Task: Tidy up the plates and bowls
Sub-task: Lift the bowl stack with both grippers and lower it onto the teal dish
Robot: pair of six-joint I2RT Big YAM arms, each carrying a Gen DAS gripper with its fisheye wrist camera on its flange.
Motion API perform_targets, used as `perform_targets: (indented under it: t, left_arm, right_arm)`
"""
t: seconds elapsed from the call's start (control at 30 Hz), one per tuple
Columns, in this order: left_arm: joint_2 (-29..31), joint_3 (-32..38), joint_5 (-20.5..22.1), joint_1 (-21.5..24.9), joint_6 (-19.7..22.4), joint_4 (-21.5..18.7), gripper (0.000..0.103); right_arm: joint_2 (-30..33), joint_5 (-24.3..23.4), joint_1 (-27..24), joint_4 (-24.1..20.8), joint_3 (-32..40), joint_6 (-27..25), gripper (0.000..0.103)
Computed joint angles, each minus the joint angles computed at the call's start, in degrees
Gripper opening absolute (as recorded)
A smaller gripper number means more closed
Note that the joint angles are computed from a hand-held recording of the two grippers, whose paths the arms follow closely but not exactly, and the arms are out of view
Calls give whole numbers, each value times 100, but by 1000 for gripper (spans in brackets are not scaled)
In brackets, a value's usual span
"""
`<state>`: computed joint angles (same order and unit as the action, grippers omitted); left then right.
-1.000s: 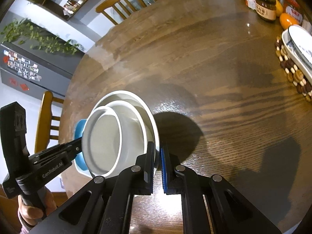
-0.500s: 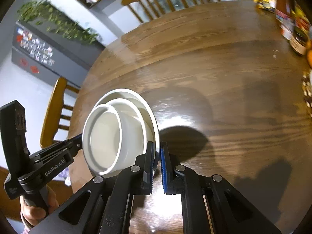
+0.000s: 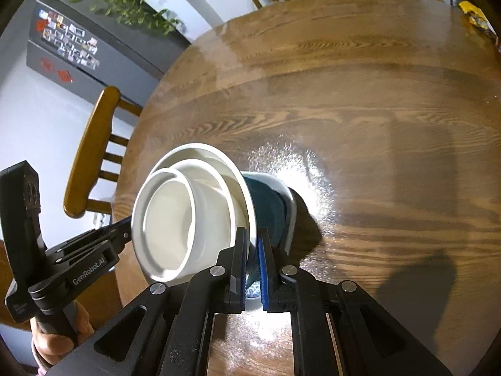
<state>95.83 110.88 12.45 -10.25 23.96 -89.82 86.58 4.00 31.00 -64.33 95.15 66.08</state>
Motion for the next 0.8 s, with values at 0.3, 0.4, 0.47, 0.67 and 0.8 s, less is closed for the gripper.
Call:
perform_targets:
  t: [0.3,0.4,0.47,0.67,0.8]
  left_arm:
    - [23,-88,-90,-61,-13,-34,2]
    - [38,-112,-120,-67,9,-26,2]
    - [56,-138,-150,-73,7,10,2]
    - [35,-191,-201,-88,-4,136,2]
    - [-91,-381,-238,-118,-68,375,4]
  right_arm:
    - [31,-153,-34,17,-82,73,10]
    - [29,-173,-41,24,-107,96,10]
    - [29,-197,-49,27,-132,102,10]
    - [-34,-206,-55,123,-239,73,10]
    - [-65,-145,-53,171,-290,42,10]
